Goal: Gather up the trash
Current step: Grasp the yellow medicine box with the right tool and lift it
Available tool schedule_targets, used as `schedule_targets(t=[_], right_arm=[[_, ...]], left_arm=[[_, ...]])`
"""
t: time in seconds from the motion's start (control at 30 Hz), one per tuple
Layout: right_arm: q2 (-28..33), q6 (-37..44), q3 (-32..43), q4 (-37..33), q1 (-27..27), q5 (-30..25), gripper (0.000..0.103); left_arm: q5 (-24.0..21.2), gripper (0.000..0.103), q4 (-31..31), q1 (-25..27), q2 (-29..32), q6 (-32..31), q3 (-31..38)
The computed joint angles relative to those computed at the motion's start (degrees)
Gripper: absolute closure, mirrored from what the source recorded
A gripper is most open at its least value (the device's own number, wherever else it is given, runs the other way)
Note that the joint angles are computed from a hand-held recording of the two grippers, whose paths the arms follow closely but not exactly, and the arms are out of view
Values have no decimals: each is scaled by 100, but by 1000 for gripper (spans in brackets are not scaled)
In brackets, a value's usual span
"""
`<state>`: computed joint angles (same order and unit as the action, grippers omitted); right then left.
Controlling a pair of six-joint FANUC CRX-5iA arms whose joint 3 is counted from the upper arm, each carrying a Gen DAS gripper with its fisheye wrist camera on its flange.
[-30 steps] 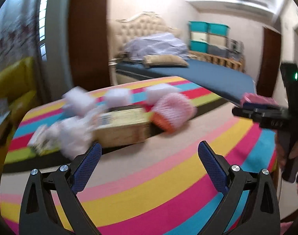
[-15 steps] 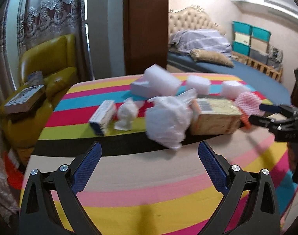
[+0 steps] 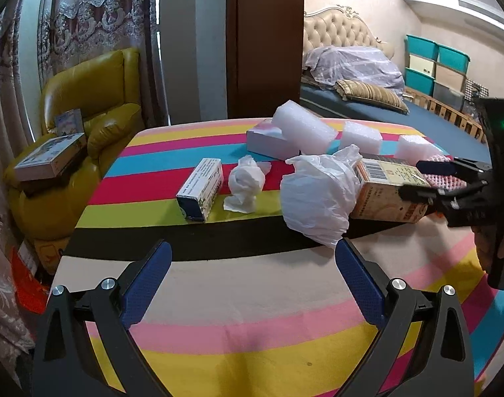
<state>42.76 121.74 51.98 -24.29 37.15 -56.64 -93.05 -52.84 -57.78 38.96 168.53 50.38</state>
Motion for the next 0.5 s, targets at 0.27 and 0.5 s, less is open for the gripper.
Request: schedule_targets(t=[0.27,0.5], right_arm=[[-818,784,-1247,96,131,202,52],[-1007,639,-1465,133,253,274,37]], left_arm=[[209,9,164,99,-85,340,-163],[145,9,156,89,-106,413,-186]])
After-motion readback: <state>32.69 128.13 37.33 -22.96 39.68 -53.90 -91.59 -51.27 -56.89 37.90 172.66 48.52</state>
